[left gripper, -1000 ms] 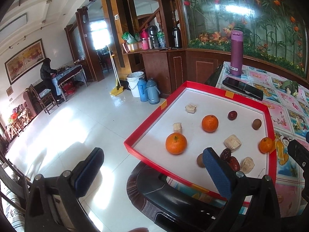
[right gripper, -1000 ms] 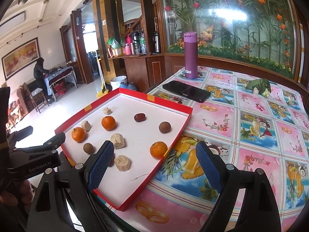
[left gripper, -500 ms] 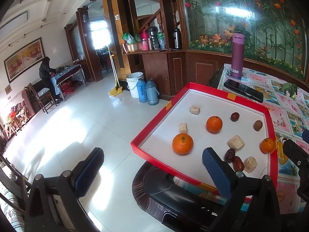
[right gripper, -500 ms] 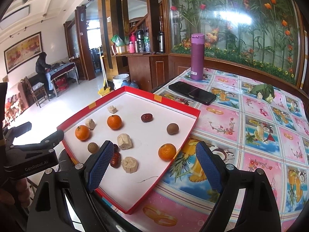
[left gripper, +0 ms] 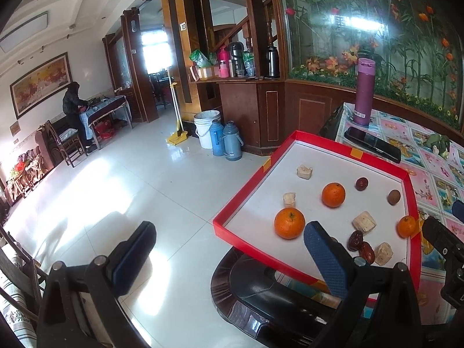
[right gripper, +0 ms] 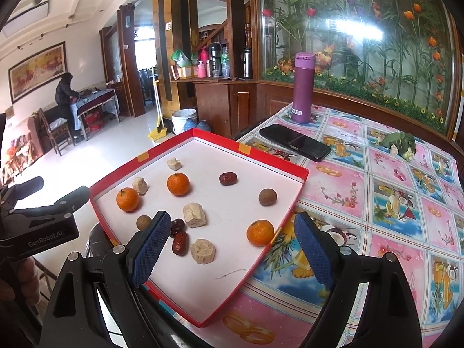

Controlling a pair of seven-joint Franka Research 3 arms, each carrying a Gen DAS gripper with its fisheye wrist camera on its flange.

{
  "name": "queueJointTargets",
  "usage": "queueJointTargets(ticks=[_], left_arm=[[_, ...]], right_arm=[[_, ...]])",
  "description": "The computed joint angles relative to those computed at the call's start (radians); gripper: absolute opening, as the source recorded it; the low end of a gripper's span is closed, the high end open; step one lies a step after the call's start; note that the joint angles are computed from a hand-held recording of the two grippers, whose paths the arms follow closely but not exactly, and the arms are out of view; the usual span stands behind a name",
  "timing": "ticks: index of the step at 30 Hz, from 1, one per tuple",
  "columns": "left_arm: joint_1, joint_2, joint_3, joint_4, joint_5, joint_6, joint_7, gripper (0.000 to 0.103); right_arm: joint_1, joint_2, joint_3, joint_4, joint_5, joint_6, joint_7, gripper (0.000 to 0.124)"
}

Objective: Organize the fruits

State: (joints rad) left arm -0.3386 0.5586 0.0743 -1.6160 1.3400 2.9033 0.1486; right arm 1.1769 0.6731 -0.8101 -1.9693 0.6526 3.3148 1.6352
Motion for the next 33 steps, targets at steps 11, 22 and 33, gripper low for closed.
queueJointTargets(ticks=[11, 22, 33], left_arm=[[0.001, 0.002, -0.001, 0.011, -0.032, -0.035, 0.02, 0.103], [-0.003, 0.003, -0.005, 0.017, -0.062, -0.069, 0.039, 0.103], [-0.001, -0.001, -0.007, 0.014, -0.091, -0.075, 0.062, 0.103]], right_arm=[[-0.053, -0.004, 0.048, 0.035, -0.03, 0.001, 0.003, 0.087], [-0.124, -0.025, 0.117, 0.058, -0.027, 0.016, -0.032, 0.087], [-0.153, -0.024, 0.157, 0.081, -0.009, 0.022, -0.071, 0.087]])
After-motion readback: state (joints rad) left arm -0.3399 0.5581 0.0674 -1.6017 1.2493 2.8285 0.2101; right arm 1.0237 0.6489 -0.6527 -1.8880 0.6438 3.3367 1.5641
